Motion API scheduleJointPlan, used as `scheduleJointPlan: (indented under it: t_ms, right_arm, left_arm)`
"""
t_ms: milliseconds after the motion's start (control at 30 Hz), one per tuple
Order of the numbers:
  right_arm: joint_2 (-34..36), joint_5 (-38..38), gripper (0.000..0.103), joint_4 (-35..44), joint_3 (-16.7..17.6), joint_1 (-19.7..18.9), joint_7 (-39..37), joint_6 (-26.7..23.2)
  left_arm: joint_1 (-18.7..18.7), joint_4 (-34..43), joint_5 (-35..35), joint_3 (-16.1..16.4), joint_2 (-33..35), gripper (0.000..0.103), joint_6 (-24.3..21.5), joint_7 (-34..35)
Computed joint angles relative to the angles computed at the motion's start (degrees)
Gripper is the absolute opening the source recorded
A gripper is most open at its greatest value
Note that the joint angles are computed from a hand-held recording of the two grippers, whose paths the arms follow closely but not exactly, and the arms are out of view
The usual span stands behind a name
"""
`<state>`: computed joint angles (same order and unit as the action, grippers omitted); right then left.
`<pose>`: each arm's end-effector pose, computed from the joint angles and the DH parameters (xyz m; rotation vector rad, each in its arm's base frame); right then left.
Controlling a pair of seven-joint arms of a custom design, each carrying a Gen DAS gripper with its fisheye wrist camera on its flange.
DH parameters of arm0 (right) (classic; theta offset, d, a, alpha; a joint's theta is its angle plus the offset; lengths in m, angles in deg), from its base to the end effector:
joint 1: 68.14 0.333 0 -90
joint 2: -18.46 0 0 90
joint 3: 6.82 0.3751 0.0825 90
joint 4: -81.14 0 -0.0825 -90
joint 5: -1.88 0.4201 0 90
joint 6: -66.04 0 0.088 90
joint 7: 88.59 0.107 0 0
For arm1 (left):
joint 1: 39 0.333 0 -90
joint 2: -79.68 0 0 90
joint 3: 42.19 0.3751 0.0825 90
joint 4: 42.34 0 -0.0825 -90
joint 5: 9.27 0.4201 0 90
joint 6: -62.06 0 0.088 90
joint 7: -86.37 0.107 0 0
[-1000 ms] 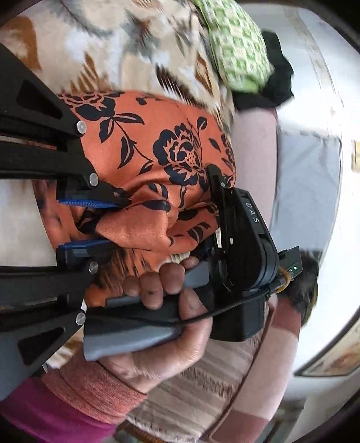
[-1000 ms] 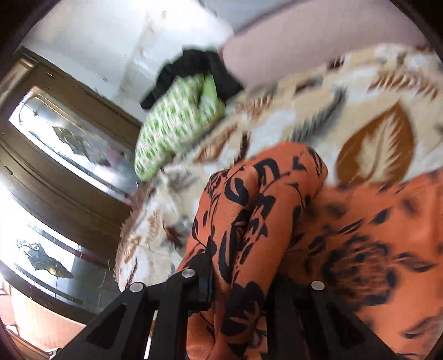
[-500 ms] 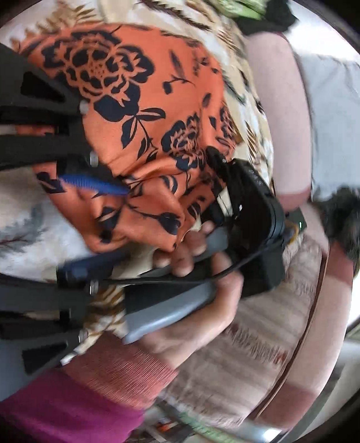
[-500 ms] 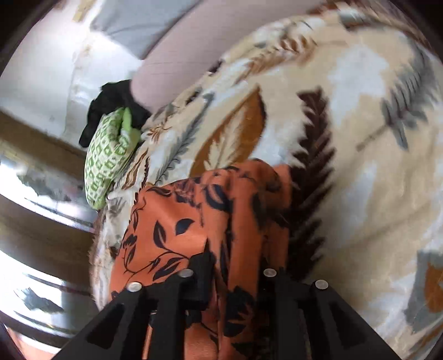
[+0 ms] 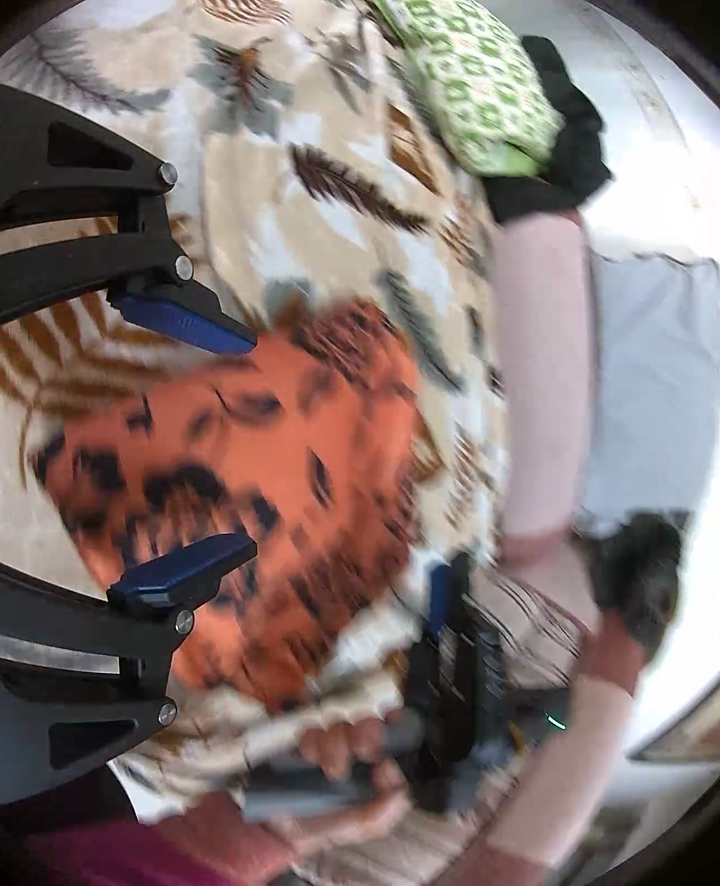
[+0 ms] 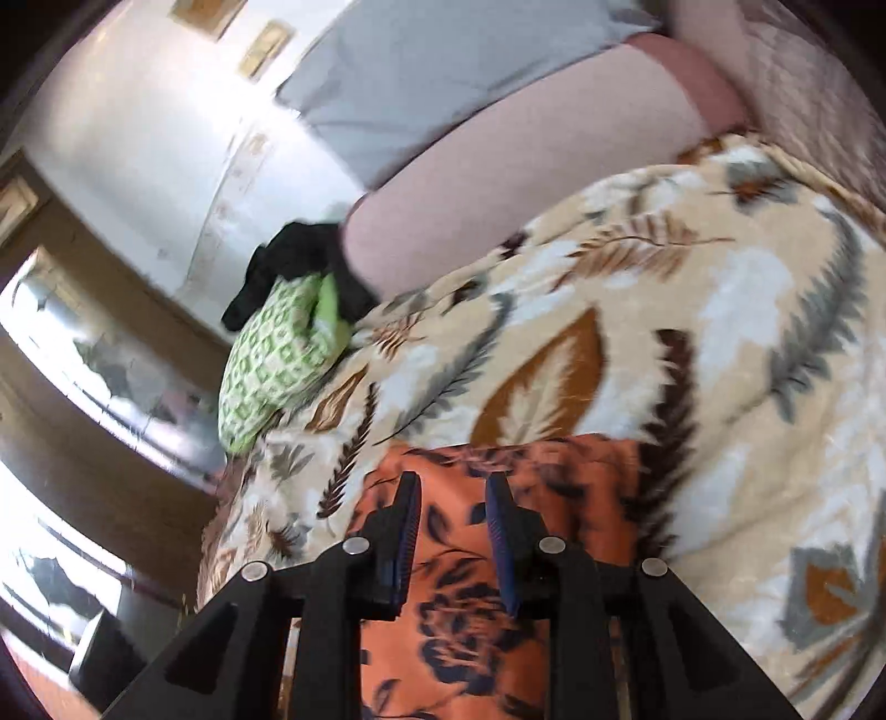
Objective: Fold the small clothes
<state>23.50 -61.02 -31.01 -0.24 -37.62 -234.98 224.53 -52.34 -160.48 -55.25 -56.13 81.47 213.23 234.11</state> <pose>0.4990 0.4220 0.5386 -1.0128 1.9504 -0.2653 0.5655 -0.2694 0.5151 -0.9524 2.6139 -1.0881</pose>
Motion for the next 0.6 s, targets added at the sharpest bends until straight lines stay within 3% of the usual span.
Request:
scheduleJointPlan:
  t_ms: [100,167,200,233,300,333,467,600]
  right_arm:
    - [3.48,8.05,0.026,2.34,0.19,-0.43,-7.98,0.48]
    - [5.26,19.90,0.027,2.23,1.63,-1.82,-15.15,-2.04]
    - [6.25,27.63,0.027,2.60,1.08,-1.11,-19.12,-6.23]
    - [6.72,31.34,0.027,1.89,0.47,-0.74,-19.80,-7.22]
    - [5.80,29.54,0.026,-0.83,-1.23,-0.10,-14.25,-2.23]
    - [5.13,29.09,0.026,-1.04,-1.95,0.71,-12.89,-2.55]
    - [2.75,26.59,0.027,1.86,-0.54,3.42,-15.75,-13.51]
    - [0.07,21.94,0.027,0.11,1.42,4.40,-14.19,-9.60]
  left_arm:
    - [-0.56,0.51,13.31,0.31,3.39,0.068,-2.31,-11.19]
    - [0.14,0.84,13.56,-0.25,4.37,0.071,-3.34,-12.00]
    - [0.40,0.99,13.40,-0.60,4.71,0.071,-3.54,-11.51]
    - [0.53,0.94,13.80,-0.85,4.85,0.071,-3.03,-11.03]
    - [0.56,-0.23,14.50,-1.37,3.84,0.071,-1.16,-9.13]
    - [0.59,-0.96,14.25,-1.53,3.09,0.071,-0.63,-8.43]
    - [1.04,-0.02,11.59,-1.24,2.83,0.071,-3.22,-6.99]
    - [1.81,1.03,9.49,-0.65,3.05,0.070,-6.91,-7.31]
